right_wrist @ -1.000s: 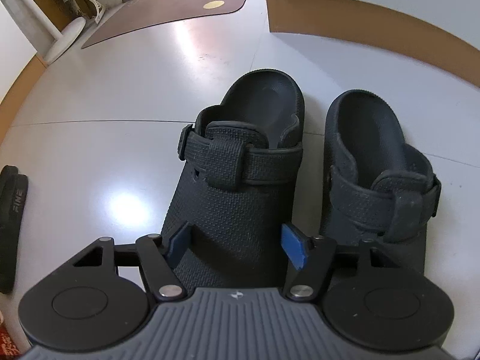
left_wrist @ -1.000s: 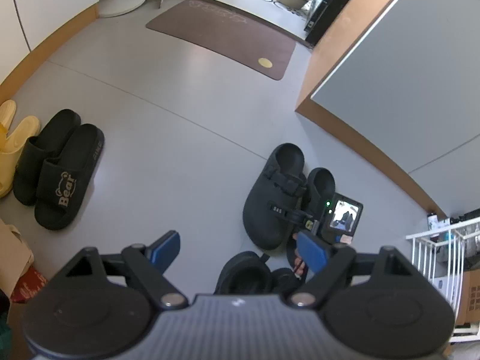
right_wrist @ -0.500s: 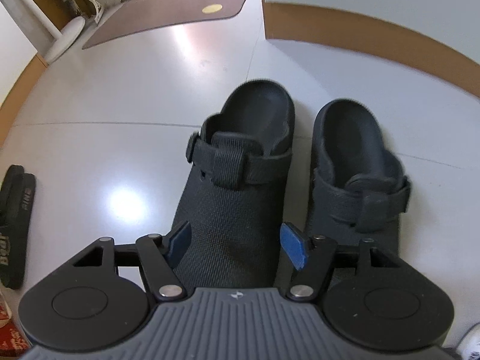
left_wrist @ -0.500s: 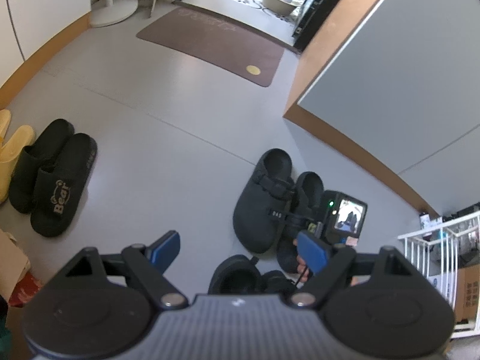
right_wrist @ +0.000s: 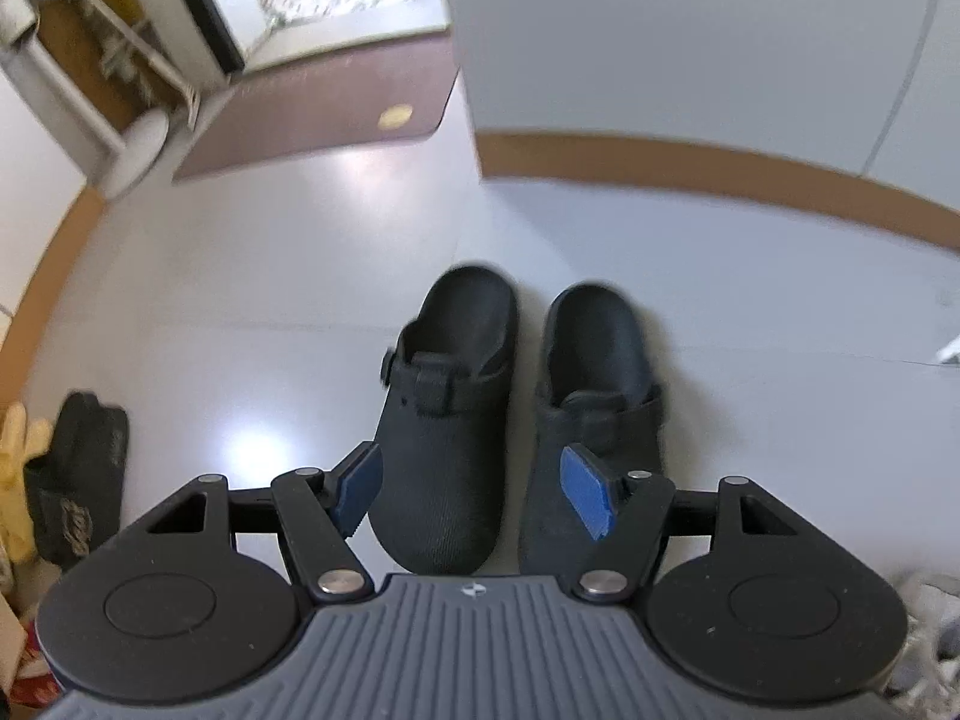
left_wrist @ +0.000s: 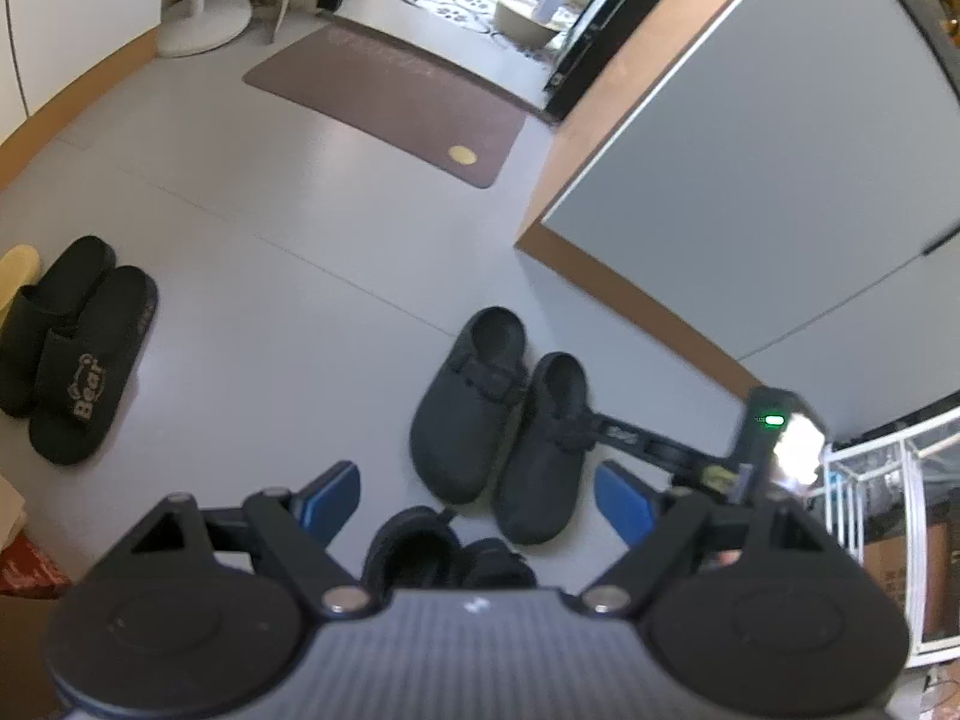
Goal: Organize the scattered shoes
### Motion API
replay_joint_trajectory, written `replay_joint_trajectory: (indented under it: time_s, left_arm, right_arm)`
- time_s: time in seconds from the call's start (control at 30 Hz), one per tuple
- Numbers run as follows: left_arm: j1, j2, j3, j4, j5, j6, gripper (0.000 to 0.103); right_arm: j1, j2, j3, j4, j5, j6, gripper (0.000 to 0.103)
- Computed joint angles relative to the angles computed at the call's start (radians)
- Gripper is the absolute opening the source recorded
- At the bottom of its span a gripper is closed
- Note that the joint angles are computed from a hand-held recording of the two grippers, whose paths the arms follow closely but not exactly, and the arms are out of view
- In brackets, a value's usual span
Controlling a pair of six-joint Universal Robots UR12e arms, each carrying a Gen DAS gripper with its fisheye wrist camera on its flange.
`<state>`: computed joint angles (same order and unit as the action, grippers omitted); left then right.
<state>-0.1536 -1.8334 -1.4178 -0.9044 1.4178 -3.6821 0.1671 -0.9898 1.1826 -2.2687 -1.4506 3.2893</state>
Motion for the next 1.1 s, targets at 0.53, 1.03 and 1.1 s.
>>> replay_joint_trajectory:
  time_s: [0.53, 1.03, 1.1]
  left_arm:
    - [-0.057, 0.019, -0.008, -0.051, -0.006, 0.191, 0.088]
    - [-0.136, 0.072, -0.068, 0.027, -0.001, 0.279, 0.092]
    - [-0.144, 0.074, -0.070, 0.027, 0.002, 0.294, 0.096]
  right_arm:
    - [-0.048, -0.294, 0.265, -0.110, -0.031, 0.057, 0.072]
    - [-0.087, -0.558, 0.535, -0.301, -0.026, 0.104, 0.078]
    - [-0.090, -0.580, 0.560, -0.304, -0.032, 0.107, 0.078]
